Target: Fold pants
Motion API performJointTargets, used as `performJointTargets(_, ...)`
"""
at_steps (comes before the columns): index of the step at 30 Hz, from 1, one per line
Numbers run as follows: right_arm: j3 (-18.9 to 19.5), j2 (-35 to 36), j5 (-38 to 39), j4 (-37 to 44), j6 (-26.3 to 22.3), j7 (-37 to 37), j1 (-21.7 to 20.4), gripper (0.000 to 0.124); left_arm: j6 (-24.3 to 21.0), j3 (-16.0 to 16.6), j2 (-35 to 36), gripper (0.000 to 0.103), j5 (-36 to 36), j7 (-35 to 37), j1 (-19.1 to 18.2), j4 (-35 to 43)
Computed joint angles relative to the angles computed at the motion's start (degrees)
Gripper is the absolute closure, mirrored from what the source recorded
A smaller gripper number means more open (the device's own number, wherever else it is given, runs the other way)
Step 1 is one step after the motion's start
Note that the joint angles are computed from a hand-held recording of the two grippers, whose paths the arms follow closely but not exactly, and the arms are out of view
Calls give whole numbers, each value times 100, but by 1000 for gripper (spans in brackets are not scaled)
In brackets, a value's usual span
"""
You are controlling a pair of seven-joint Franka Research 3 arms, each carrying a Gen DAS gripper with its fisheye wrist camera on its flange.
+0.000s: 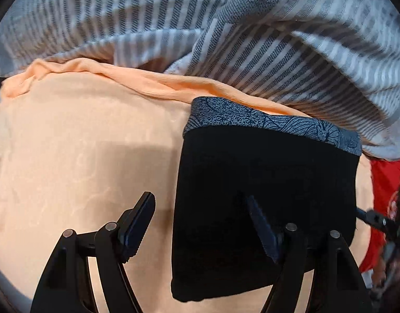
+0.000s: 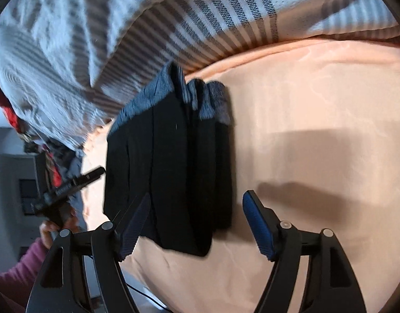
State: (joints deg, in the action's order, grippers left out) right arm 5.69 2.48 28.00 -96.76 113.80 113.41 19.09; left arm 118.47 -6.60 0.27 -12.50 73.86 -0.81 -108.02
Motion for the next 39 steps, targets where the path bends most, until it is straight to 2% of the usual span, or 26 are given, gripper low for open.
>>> performJointTargets(6,-54,182,810,-235,347,-357,-140,47,-277,31,360,28,-637,850,166,237)
performJointTargets(11,-66,381,1364,-208,114,-763,-279,44,-350,18,571,28,-1364,1244,361,301)
performJointTargets(16,-30,522,1775,-150,1,-1198,-362,44,-483,-45,850,28,-1767,1552,493,489)
performJointTargets(17,-16,564,1894,-140,25,-1269,-370,44,-481,-61,887,20,-1814,1582,509,505)
performJointTargets(18,-5,587,1941,-142,47,-1302,-368,44,-452,-76,930,17,-1840,1567,515,513)
performJointTargets(23,29,599,2202,-264,276,-1394,-368,43,-225,-158,1019,17,-2101,1573,547,440)
performJointTargets(26,17,544,2224,-321,251,-1427,-381,44,-76,-182,987,17,-2077,1487,514,357)
performJointTargets(29,11,577,2086,-267,238,-1215,-346,50,78,-208,847,17,-2004,1325,438,210)
performJointTargets(33,-2,526,1829,-246,251,-901,-310,67,197,-224,711,28,-1775,1156,299,192)
performJointTargets(37,11,522,1717,-141,290,-683,-268,75,290,-221,584,39,-1721,1055,203,151)
performJointTargets(39,19,529,1735,-95,300,-620,-260,78,320,-219,507,41,-1674,997,155,135)
